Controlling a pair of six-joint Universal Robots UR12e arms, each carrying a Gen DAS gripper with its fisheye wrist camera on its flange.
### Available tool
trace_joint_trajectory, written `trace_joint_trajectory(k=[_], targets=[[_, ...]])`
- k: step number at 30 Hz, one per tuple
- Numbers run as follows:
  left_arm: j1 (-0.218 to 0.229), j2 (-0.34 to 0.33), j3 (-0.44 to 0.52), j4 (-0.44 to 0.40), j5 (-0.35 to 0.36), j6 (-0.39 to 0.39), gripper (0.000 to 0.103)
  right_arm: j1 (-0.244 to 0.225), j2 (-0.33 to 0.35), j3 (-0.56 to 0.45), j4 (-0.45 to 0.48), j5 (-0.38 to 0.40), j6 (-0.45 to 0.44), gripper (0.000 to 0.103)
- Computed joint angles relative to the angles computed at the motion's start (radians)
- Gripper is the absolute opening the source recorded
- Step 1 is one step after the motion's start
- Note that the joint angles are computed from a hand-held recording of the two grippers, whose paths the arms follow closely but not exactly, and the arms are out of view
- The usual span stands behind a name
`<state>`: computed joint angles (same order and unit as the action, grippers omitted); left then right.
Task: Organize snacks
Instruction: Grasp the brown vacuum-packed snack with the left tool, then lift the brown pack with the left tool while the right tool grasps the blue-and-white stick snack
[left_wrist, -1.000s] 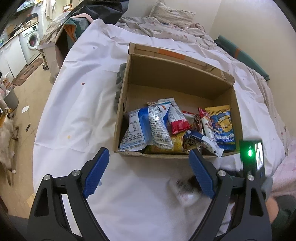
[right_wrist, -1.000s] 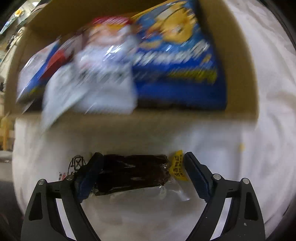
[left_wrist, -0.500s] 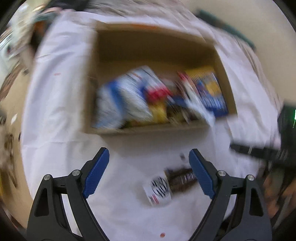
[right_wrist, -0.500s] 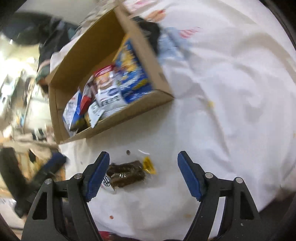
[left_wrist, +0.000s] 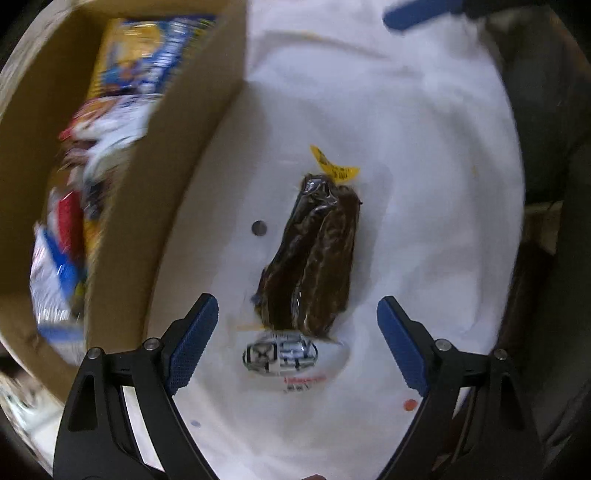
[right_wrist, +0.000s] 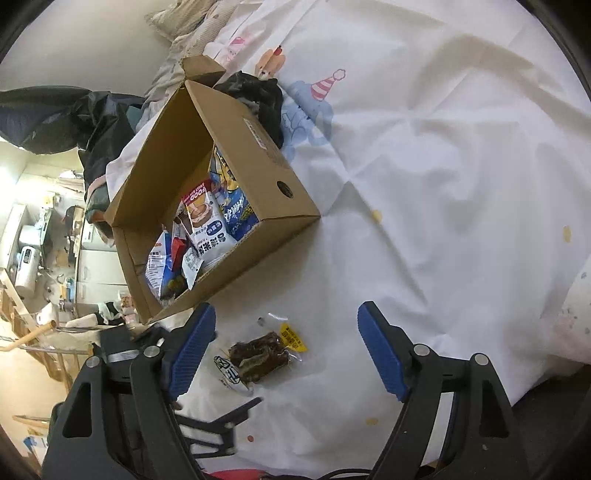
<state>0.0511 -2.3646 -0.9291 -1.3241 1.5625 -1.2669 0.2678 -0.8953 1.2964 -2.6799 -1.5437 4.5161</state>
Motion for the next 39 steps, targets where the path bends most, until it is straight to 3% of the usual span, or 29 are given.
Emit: trace_joint_trajectory(k=[2,6,8,14,18,23,27,29,32,37,39], targets=[[-0.009,0.004,-0.015,0.014,0.005,0.02,0.086,-0.001,0.002,-0.002,-0.004,0.002,-0.002,0.082],[-0.026,-0.002,0.004,-0.061,0.032,0.014,0.086,-0.005,-0.001,0.014,-0.047,0.014,0.019,0.082],[-0.032,-0.001,-0.007,-0.045,0.045,0.005,0.086,-0.01,-0.003,0.037,-0.101,0.036,0.063,0.082],[-0.034,-0.001,-0.015,-0.041,0.045,-0.017,0.085,-0.012,0.0,0.04,-0.115,0.044,0.086,0.083],[-0.031,-0.015,0.026,-0.104,0.031,-0.035,0.062,-0.014,0.012,0.02,-0.092,0.075,0.075,0.084],[-0.027,-0.018,0.053,-0.14,0.009,-0.058,0.056,-0.013,0.017,0.012,-0.085,0.08,0.07,0.084],[-0.01,-0.044,0.156,-0.257,-0.064,-0.116,0.056,-0.012,0.017,0.011,-0.077,0.079,0.065,0.084],[0.005,-0.055,0.206,-0.306,-0.111,-0.164,0.056,-0.011,0.017,0.008,-0.069,0.078,0.061,0.084],[0.033,-0.106,0.341,-0.427,-0.19,-0.324,0.056,-0.011,0.025,-0.008,-0.046,0.09,0.045,0.084],[0.082,-0.195,0.54,-0.523,-0.311,-0.725,0.056,-0.005,0.058,-0.083,0.07,0.127,-0.037,0.084],[0.11,-0.211,0.565,-0.515,-0.344,-0.824,0.056,-0.001,0.079,-0.127,0.132,0.14,-0.086,0.084]])
